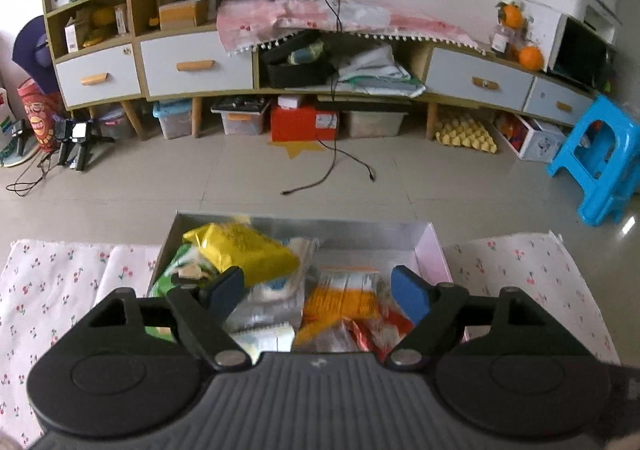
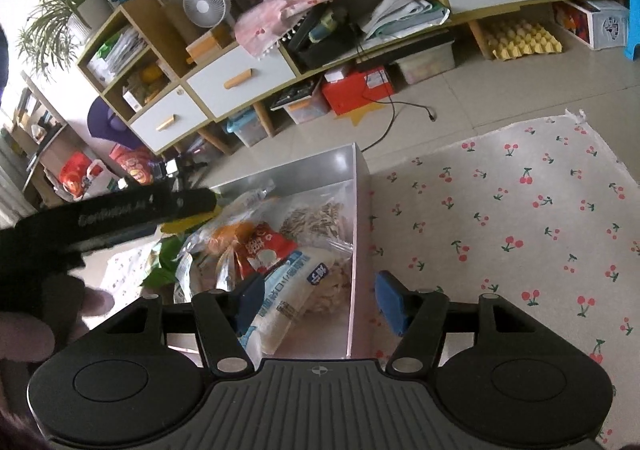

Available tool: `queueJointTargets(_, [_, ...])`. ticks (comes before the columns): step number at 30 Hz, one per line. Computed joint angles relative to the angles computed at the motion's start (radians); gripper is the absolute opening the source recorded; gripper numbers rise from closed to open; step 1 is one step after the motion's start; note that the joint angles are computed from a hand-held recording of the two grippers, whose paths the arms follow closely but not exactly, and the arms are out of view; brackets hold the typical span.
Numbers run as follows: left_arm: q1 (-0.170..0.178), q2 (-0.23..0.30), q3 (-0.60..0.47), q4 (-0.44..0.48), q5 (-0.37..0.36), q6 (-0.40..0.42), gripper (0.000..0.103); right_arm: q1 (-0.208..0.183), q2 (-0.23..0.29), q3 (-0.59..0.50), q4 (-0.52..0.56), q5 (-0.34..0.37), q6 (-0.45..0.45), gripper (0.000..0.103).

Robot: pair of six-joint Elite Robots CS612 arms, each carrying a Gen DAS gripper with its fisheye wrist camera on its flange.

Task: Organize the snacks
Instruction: 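Open both grippers to drop the packs into the pink box, then move both open grippers back toward the gold bar and white-blue candy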

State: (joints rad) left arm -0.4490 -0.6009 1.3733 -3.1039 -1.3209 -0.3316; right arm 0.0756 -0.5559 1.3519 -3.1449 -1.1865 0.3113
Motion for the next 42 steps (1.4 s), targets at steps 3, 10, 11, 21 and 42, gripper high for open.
queueJointTargets(3, [-0.002,-0.012,0.02,-0.001,0.009,-0.003,0.078,0.001,-0.009,0.011,0.0,-0.005,0.002,0.069])
queueJointTargets(10, [-0.001,-0.051,0.081,-0.019,0.01,-0.011,0.083,0.014,-0.046,0.049,0.01,-0.027,-0.029,0.072])
queueJointTargets(11, [-0.001,-0.058,0.094,-0.024,0.009,-0.015,0.084,0.016,-0.052,0.056,0.008,-0.031,-0.034,0.074])
queueJointTargets(21, [0.005,-0.11,0.189,-0.057,0.0,-0.032,0.088,0.031,-0.119,0.146,-0.021,-0.087,-0.077,0.081])
queueJointTargets(42, [0.02,-0.151,0.363,-0.132,0.037,0.17,0.102,0.083,-0.157,0.335,-0.183,-0.17,-0.217,0.094])
